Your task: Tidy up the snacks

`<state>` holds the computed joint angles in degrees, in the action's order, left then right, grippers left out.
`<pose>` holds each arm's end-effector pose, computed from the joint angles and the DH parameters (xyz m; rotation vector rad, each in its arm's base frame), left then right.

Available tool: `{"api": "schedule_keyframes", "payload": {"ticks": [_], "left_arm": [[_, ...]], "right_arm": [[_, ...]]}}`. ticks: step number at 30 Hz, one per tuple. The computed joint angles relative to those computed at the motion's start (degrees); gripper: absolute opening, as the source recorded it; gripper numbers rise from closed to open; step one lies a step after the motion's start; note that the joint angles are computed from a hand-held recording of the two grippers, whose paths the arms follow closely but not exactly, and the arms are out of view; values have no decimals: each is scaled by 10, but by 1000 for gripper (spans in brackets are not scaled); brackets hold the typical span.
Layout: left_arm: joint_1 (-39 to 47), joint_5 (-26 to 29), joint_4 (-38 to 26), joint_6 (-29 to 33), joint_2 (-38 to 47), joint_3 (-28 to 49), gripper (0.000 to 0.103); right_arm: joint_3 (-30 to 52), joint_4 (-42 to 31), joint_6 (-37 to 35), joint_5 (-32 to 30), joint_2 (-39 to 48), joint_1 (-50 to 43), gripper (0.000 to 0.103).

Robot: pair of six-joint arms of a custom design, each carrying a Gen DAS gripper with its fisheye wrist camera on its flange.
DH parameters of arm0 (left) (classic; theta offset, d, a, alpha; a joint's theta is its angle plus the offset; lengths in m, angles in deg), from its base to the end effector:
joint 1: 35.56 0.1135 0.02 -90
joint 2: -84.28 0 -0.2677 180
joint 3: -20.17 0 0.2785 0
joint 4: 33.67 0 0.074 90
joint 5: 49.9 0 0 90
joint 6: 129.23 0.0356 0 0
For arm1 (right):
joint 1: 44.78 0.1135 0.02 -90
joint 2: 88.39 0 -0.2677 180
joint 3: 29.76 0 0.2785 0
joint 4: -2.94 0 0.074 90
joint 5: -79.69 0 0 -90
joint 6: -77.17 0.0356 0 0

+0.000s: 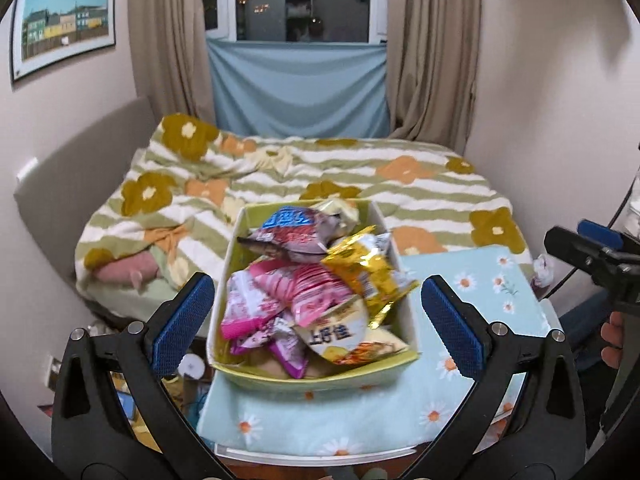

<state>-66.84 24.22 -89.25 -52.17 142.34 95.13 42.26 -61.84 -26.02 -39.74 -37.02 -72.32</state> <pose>0.2011 -0.1108 0.3540 0.2063 2.2085 -0.1142 0.1755 -0.0718 0.3477 0.0325 2.2311 0.2195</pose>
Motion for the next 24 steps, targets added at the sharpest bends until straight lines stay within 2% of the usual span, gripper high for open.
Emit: {"api": "schedule_keyframes", "payload": {"ticks": [2,6,13,24], "left_arm": [[-27,-24,1,-9,-12,-7,103],[-81,-76,7,-14,-34,-26,103],[-104,-81,17,-31,-53,-49,103],[-113,-88,17,-35,-55,-55,103]], "right_arm": [[-7,-13,-10,25,-23,-23,103],[-28,-25,-39,36,-63,-72,103],[-57,-30,-75,37,-120,-134,103],[-61,-27,-79,38,-119,-147,103]]}}
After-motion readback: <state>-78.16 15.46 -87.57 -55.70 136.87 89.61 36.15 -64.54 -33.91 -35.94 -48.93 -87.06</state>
